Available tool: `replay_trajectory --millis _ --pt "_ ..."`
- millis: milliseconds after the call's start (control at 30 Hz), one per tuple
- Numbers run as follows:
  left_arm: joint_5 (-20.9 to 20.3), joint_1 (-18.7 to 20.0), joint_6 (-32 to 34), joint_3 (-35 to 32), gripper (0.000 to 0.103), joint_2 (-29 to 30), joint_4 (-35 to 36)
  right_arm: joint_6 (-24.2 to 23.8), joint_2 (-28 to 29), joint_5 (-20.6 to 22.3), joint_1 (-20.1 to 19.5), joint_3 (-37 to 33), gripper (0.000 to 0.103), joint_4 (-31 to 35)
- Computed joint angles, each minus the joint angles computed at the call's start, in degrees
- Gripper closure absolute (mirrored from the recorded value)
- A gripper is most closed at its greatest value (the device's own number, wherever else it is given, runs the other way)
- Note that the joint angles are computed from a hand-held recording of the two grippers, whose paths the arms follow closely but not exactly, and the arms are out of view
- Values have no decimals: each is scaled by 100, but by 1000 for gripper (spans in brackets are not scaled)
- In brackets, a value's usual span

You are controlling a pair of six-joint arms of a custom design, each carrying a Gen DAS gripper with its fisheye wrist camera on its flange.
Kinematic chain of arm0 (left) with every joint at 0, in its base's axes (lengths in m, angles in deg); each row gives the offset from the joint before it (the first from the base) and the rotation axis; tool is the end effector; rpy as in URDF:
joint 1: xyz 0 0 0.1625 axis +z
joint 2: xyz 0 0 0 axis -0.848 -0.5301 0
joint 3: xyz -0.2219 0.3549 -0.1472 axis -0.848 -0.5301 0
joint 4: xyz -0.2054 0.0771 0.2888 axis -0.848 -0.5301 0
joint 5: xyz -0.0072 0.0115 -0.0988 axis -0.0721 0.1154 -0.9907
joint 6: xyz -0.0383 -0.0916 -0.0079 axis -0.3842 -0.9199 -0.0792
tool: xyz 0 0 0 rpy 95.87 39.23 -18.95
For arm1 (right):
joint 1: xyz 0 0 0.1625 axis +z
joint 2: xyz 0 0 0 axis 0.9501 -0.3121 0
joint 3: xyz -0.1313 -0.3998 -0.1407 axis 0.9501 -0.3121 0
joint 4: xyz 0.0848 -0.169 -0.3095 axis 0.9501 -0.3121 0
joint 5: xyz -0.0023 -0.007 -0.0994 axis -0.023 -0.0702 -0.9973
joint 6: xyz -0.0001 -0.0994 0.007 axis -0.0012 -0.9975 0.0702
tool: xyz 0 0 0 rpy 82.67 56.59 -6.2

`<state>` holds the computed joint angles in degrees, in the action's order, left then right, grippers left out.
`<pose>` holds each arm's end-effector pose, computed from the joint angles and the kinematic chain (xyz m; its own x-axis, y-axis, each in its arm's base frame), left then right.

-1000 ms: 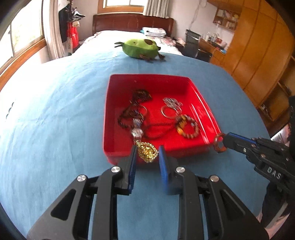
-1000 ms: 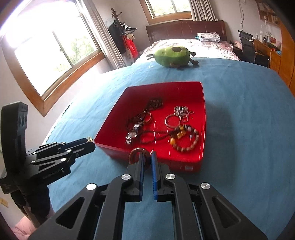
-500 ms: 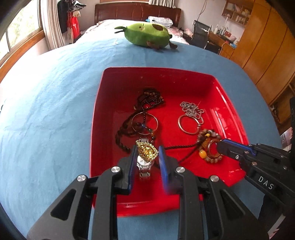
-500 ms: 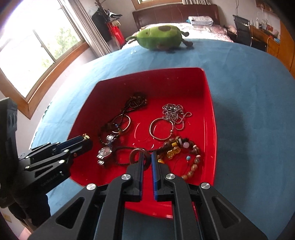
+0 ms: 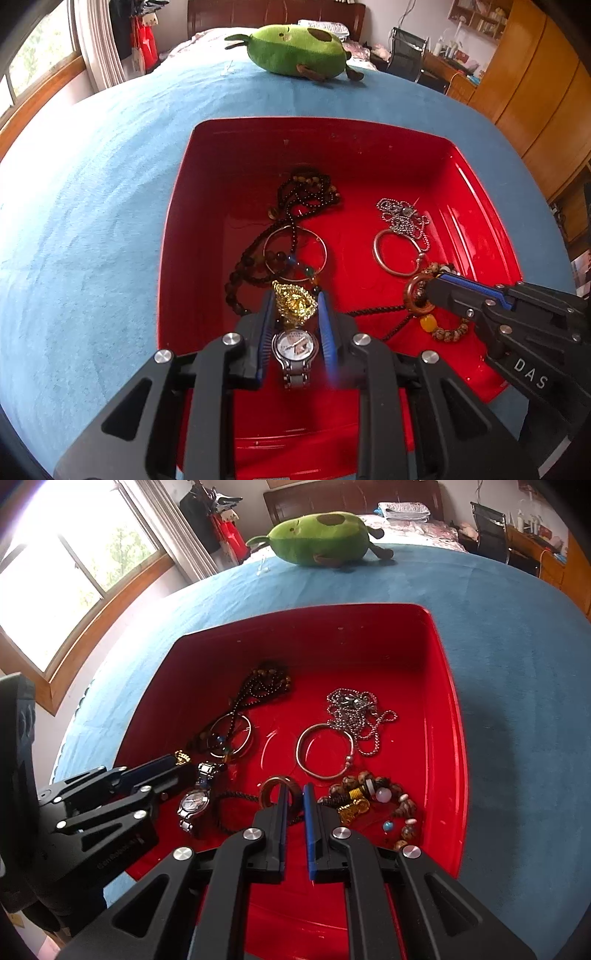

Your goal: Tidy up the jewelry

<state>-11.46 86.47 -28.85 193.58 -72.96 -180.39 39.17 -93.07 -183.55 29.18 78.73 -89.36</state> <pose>-0.3326 -0.4094 0.1171 -0.7734 -0.0268 -0.6334 0.2771 0.8843 -0.3758 0.1803 -0.4212 0.2662 -0.8456 -0.3258 0.4229 -0.4368 0.8777 -0.1971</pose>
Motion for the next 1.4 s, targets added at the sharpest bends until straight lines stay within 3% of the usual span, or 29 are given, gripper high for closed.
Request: replay_trajectory --millis 300,533,633,700,800,1100,1267,1400 --pt "-68 18 19 -20 73 36 4 8 8 43 -28 21 91 -95" --pt "267 -346 -340 115 56 -248 234 -78 -360 -77 140 299 90 -568" --pt "477 -562 -675 162 36 -384 532 -182 -534 -172 255 470 68 -916" --pt "664 -733 -956 136 32 -430 910 -302 -633 -241 344 583 50 -1113" --pt "792 -998 -1195 238 22 -555 1083 -428 -812 -302 481 749 33 -1222" --pt "984 -1782 -2257 471 12 -828 2006 -493 -1236 -703 913 1258 8 -1632" --pt "894 -2100 -2587 590 10 -983 2320 -482 -1399 -926 1119 1455 5 -1897" --pt "888 -2301 -3037 633 9 -1092 2744 -369 -1662 -825 1113 1528 4 -1725"
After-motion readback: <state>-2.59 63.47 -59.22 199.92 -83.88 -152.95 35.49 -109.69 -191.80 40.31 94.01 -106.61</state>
